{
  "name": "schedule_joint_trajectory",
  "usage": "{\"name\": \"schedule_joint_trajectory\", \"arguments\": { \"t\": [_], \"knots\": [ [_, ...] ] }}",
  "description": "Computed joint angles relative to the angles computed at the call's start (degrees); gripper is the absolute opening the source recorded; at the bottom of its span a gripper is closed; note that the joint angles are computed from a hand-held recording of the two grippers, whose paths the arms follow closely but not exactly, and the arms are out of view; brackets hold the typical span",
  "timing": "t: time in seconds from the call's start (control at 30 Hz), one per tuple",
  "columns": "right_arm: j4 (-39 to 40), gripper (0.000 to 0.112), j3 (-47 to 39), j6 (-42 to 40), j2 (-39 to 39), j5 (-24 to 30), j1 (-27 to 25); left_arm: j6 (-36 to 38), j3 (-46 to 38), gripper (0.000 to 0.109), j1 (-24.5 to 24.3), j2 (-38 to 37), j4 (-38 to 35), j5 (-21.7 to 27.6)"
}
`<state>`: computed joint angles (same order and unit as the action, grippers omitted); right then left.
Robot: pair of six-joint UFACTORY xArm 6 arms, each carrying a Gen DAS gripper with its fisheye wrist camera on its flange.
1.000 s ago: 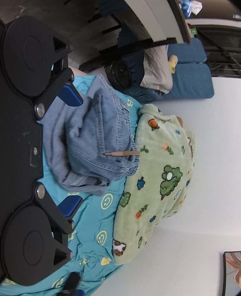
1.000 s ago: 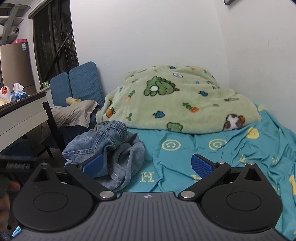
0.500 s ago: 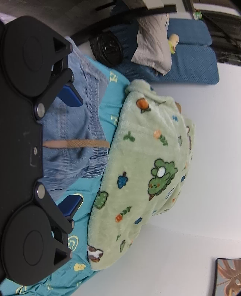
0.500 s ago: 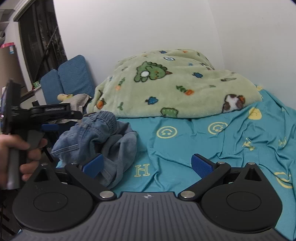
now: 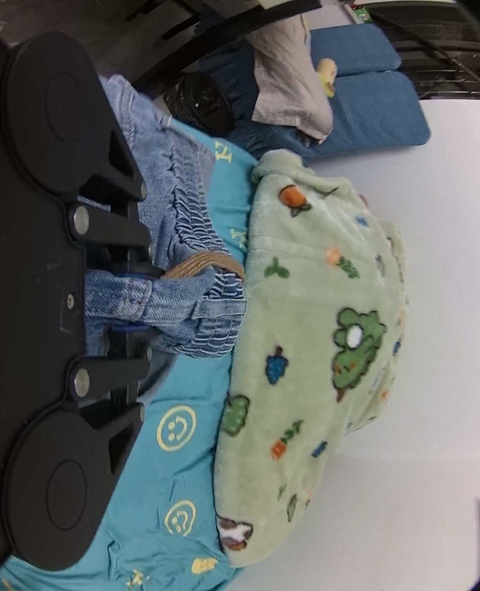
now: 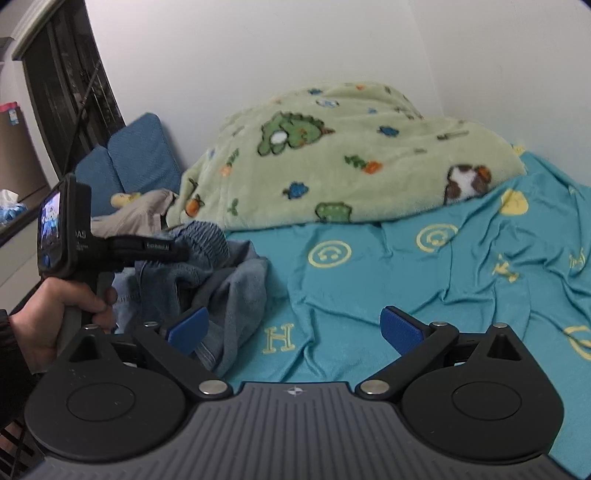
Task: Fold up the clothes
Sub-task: 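Lower the left gripper onto the jeans waistband and close on it, then grasp the waistband with the right gripper while the left gripper holds it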
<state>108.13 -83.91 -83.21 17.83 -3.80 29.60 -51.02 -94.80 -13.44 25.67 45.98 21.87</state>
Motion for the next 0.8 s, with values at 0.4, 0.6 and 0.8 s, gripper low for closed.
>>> {"name": "schedule_joint_trajectory", "arguments": {
  "t": [0.4, 0.6, 0.8],
  "knots": [
    [32.65, 0.101, -0.49, -32.57, -5.21, 2.19, -4.33, -14.86, 31.51, 0.015, -5.5, -27.6, 15.82, -9.39],
    [23.89, 0.101, 4.8, -18.21, -8.55, 5.53, -5.25, -4.94, 41.15, 0.016, -10.64, -32.27, 1.95, -9.38],
    [7.24, 0.098, 8.45, 2.55, -8.59, 9.34, -4.95, 5.84, 41.71, 0.017, -12.05, -30.71, -8.56, -6.55]
  ]
}}
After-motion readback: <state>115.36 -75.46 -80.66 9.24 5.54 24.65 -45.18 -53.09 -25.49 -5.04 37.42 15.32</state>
